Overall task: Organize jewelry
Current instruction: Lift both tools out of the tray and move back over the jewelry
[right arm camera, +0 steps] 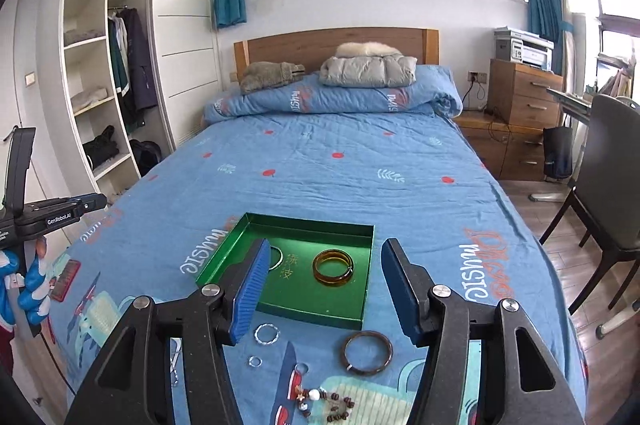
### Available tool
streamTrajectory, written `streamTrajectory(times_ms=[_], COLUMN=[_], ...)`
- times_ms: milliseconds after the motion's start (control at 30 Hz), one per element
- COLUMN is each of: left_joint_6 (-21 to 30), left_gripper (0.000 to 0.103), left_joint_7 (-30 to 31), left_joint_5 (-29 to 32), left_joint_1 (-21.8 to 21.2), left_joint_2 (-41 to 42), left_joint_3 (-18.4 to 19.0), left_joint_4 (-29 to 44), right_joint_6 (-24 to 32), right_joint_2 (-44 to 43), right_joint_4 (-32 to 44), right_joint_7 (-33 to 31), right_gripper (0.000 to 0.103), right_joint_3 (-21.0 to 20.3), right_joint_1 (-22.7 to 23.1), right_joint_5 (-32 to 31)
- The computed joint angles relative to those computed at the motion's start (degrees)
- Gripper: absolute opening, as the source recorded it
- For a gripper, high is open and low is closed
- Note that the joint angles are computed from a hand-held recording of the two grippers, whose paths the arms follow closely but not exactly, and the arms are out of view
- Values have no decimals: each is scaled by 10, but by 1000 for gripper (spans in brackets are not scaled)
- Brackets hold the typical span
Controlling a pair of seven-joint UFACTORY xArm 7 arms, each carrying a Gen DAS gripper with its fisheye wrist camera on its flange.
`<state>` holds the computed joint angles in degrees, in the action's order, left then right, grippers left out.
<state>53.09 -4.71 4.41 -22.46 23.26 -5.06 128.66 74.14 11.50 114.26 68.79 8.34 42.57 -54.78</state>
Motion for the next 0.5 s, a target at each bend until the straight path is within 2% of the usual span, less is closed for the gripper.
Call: streamTrajectory(times_ms=[200,367,500], left_joint_6=[-56,-83,-98], left_gripper=[18,21,22], left_joint_7=[22,43,58], left_joint_5=[-41,-81,-111], left_joint_1=[32,46,48], left_joint_2=[-146,-229,-277], left_joint_3=[-19,-30,-35], left_joint_4=[-200,-315,-386], right_joint_6=[45,70,69], right_joint_2=[-50,-87,-123], right_joint_4=[-49,-100,-151], right_joint_7=[36,66,100], right_gripper=[57,57,57], right_joint_3=[34,75,103], right_joint_1=[30,27,10], right_joint_5=[-39,-55,-49])
